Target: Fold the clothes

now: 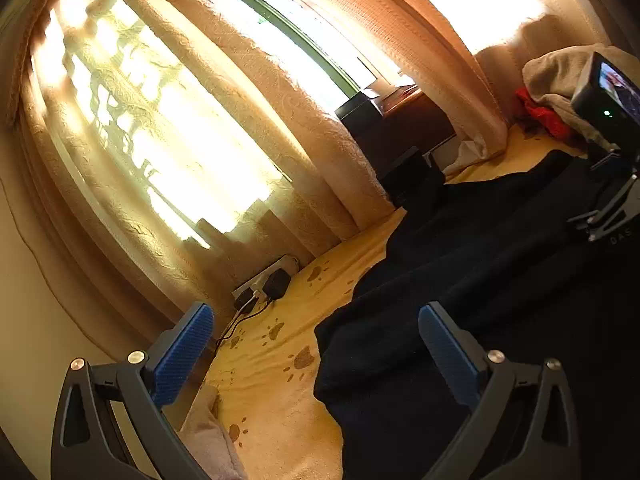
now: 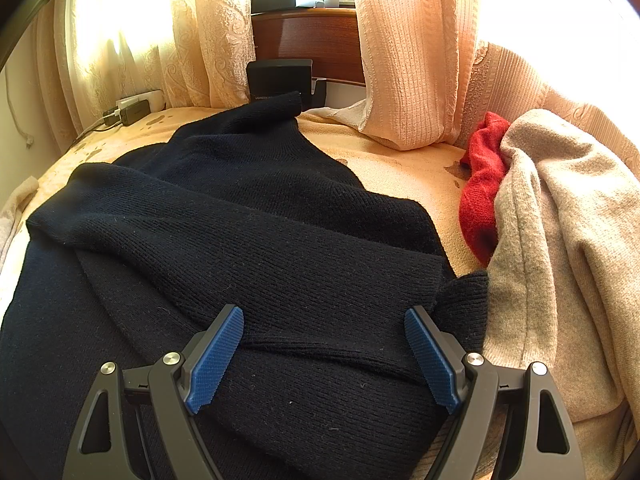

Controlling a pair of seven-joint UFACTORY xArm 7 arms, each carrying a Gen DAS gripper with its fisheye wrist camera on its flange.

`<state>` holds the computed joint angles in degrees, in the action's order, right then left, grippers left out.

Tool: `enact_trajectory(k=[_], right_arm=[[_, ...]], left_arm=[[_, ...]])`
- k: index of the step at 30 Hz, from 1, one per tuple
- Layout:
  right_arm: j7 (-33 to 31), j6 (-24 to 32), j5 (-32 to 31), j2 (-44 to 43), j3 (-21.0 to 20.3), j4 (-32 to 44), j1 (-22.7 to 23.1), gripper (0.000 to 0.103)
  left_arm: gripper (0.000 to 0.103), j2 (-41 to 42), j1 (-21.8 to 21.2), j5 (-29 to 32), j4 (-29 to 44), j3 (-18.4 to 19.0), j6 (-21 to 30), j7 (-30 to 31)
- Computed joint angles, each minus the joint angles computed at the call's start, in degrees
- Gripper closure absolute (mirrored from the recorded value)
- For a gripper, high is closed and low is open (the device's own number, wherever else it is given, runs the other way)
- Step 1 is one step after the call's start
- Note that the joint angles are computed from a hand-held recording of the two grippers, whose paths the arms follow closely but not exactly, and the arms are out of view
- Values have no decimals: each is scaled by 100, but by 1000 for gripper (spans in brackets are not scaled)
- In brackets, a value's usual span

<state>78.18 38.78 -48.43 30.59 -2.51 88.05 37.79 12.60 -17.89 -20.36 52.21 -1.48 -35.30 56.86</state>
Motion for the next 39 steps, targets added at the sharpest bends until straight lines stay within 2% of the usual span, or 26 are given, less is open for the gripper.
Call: enact_trajectory(k=[1,4,7,8,15,17,21,29,34,39], right_arm=[[-3,2,1,3,1,3,2,18],[-7,6,4,6,0,8,5,18],[-12,2,2,-2,0,-3,5,18],[-12,2,2,-2,0,-3,5,18],[-11,6,4,-3,1,0,6,18],[-9,14,8,-2,2,5,7,18],[-17,13,15,-4,6,3,5,18],[-11,15,16,-4,4,4,7,18],[-5,16,14,-1,4,5,10,18],[-1,13,11,-2,3,1,10,18]], left_arm=[[0,-84,-3,47,-101,-21,-5,-10],[0,-207,-80,83,-458,-107,-541,113],[0,-73,-161,112,-660,-174,-1525,475],[0,-46,-181,62,-678,-192,-1718,599],[0,-425,-103,-108,-963,-346,-1760,781],[0,-536,-86,-160,-1034,-385,-1705,785],[0,-882,-46,-427,-1099,-475,-1172,677],[0,-1242,64,-642,-1150,-595,-894,507],[0,-1549,202,-732,-1123,-657,-135,293],[0,-1742,358,-632,-1178,-741,214,66]])
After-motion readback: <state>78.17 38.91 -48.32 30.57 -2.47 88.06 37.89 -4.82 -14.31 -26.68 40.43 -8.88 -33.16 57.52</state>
